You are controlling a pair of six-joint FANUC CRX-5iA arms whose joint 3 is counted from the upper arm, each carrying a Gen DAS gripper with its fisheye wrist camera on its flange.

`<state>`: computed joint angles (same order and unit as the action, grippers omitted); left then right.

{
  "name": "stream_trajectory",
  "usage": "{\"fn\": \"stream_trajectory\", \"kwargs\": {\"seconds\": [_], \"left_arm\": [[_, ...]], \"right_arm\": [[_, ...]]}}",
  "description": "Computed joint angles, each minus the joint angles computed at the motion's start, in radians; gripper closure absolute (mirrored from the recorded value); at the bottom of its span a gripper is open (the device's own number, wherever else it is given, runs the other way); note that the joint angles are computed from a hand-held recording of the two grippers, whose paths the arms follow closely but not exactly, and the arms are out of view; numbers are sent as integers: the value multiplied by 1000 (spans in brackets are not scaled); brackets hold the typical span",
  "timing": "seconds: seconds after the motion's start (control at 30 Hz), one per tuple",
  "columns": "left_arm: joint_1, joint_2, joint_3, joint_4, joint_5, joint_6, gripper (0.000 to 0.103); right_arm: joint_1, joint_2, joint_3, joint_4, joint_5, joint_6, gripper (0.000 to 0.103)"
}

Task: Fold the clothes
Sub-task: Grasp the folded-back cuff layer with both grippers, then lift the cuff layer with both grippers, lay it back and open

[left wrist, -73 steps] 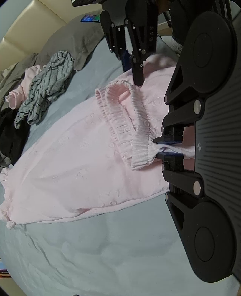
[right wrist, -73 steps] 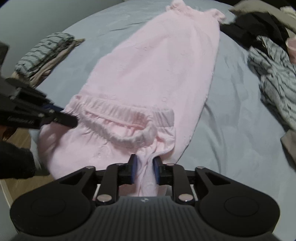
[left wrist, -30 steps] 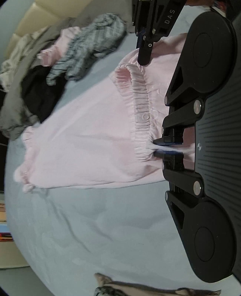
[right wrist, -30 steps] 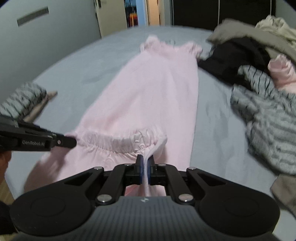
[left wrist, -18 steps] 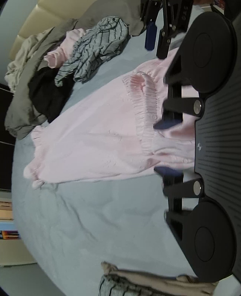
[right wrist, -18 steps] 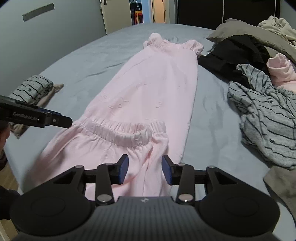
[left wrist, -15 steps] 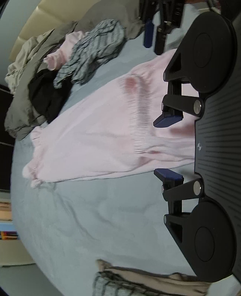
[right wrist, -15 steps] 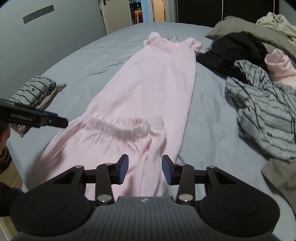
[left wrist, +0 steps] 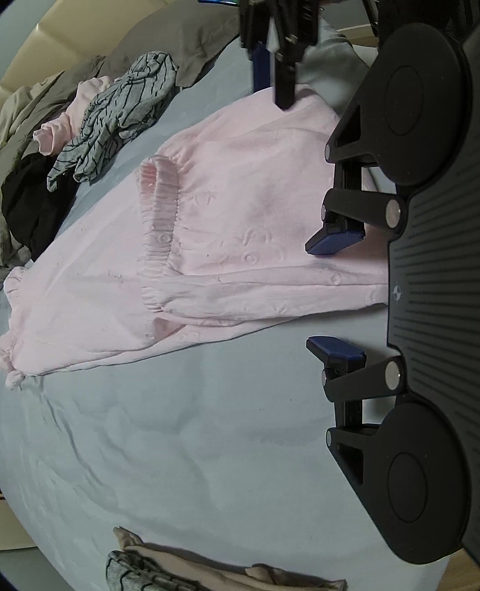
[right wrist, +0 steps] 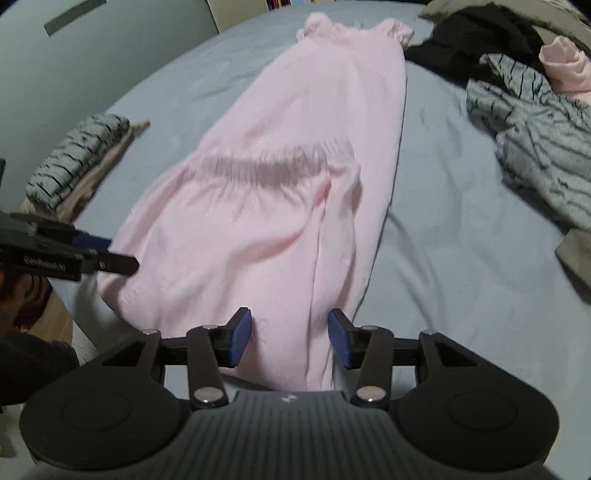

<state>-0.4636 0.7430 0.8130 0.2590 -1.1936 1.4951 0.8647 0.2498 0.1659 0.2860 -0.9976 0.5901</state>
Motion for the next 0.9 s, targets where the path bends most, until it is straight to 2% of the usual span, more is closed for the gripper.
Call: {"fn": "stream_trajectory", "kwargs": {"seconds": [0.13, 0.23, 0.43, 0.47, 0.5, 0.53, 0.57, 0.6, 0.63, 0.67, 0.77, 0.9], "left_arm": [[-7, 16, 14, -8, -6, -13, 56], [-10, -1, -28, -8, 28, -34, 53], [-14, -5, -45, -2, 49, -18, 48], [-14, -3, -43, -2, 49, -13, 48], [-15, 1, -32, -2, 39, -8, 48], [-16, 6, -20, -3, 28, -4, 52], [-16, 16, 1, 0, 5, -9, 61], [-16, 27, 24, 4, -21, -15, 66], [-17, 46, 65, 3, -66, -20, 77], [-18, 55, 86, 1, -92, -20, 82], [-15, 33, 58, 14, -92, -33, 98], [-6, -4, 7, 49, -67, -68, 101]], "right_arm": [[-2, 18, 3, -7, -14, 1, 50], [-3, 24, -1, -5, -18, 4, 39], [-12, 22, -1, -23, -16, 16, 38], [-13, 22, 2, -33, -17, 23, 40], [-14, 24, 9, -39, -20, 33, 47], [-14, 27, 14, -45, -22, 41, 72], [-10, 28, 15, -34, -24, 41, 85], [-9, 26, 15, -28, -20, 42, 88], [-7, 25, 15, -23, -16, 43, 94], [-5, 26, 21, -21, -20, 49, 95], [0, 27, 43, -25, -42, 60, 96], [2, 1, 46, -26, -44, 49, 97]]}}
